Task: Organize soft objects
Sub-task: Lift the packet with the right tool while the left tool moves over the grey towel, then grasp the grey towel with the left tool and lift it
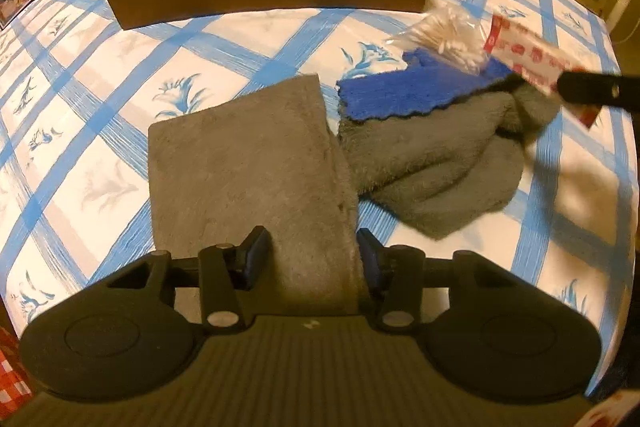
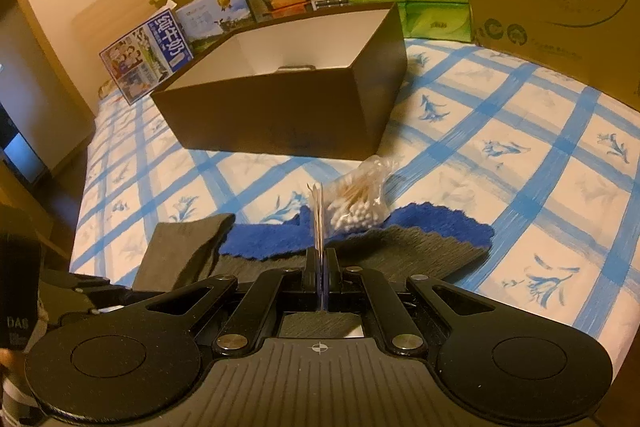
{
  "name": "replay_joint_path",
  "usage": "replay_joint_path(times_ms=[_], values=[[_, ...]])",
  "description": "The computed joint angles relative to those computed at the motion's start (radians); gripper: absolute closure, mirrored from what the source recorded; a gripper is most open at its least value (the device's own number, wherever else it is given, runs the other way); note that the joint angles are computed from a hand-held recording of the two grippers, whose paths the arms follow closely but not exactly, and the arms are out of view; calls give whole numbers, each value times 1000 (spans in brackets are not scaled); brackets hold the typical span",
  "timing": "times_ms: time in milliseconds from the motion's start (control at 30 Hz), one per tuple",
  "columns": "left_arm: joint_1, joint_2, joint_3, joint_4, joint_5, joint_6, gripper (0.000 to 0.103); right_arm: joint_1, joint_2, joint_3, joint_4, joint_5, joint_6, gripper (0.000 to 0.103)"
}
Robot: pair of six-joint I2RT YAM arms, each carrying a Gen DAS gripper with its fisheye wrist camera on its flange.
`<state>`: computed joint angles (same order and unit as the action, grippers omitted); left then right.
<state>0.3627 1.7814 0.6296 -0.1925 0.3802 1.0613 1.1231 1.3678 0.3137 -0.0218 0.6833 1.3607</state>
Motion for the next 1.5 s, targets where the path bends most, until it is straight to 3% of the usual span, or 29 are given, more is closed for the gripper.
replay_joint_path(times_ms=[200,433,533,567,1067,1500], values=[[-61,13,-14,75,-13,-84,57,5,35,17,12,-20,-3,102],[-61,44,23,67,-12,-103,70,17,61,34,5,-28,5,102],[-52,46,29,67,-2,-97,83,18,65,39,-2,-29,9,102],[-47,50,39,52,6,-96,89,18,65,41,-4,-28,9,102],[132,25,250,-275,184,-15,93,39,45,81,-75,0,10,102],[226,-4,403,-416,272,8,93,38,26,123,-100,24,-41,102]])
